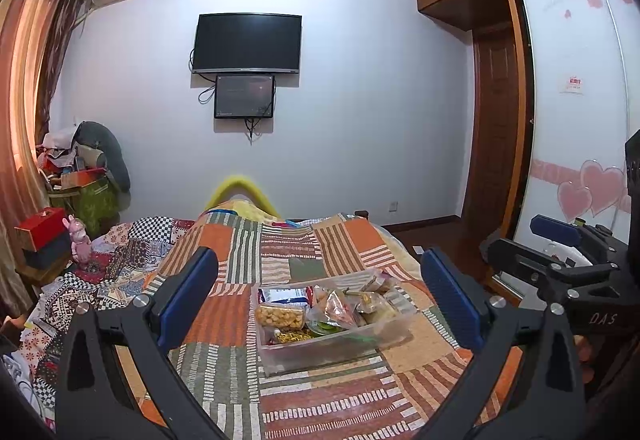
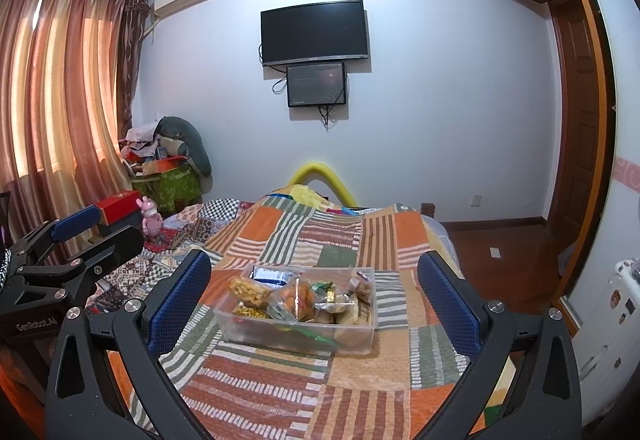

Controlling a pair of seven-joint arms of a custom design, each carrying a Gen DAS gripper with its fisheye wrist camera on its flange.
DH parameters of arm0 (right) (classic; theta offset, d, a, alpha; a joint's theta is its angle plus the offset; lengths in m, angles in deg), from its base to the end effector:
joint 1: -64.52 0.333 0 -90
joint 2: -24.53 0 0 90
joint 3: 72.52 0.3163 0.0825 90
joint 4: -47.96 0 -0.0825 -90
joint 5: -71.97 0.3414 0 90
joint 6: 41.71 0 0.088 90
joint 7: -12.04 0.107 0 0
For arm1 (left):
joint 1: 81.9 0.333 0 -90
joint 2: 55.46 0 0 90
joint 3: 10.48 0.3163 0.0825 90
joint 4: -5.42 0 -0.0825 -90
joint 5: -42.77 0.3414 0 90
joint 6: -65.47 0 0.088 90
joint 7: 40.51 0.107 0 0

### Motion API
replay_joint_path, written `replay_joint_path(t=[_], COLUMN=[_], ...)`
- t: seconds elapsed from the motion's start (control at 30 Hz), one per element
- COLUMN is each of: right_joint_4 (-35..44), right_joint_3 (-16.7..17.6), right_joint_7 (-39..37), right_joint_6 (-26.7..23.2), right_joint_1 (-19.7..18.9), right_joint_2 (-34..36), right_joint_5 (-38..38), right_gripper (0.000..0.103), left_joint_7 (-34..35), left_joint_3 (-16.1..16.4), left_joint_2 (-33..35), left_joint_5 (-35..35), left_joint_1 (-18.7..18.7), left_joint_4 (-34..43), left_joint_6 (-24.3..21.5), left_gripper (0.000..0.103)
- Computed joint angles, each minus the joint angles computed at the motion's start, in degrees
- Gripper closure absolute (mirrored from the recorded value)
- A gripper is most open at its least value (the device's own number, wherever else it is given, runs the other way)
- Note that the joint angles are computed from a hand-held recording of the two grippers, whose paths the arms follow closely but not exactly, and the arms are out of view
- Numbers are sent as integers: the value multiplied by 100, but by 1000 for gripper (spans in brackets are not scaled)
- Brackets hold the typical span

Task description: Organize snacks

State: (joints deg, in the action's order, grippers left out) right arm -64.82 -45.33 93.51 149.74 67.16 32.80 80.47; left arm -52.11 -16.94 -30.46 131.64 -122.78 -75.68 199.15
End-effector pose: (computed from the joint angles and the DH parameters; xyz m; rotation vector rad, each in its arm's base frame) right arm 0.5273 0.2622 0.5824 -1.6607 1.0400 -0.6757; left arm 0.4925 -0.4853 0.5316 -1.4249 1.3520 -1.1098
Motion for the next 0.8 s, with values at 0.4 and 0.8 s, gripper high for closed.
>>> replay_joint_path(t=[0.4, 0.8], right_joint_4=[-35, -34], right_joint_3=[163, 72], right_joint_7=[176, 415], right_joint_6=[54, 59], right_joint_1=[-214, -165], right_joint_2=[9, -6], right_joint_5=[-195, -444], right_gripper=[0, 0], left_joint_7=[4, -19], left_joint_3=[9, 19], left_joint_2=[19, 53], left_joint_5=[9, 18], left_joint_1=[-12, -17], left_joint_4=[20, 74], left_joint_6=[42, 178], left_gripper=[0, 0])
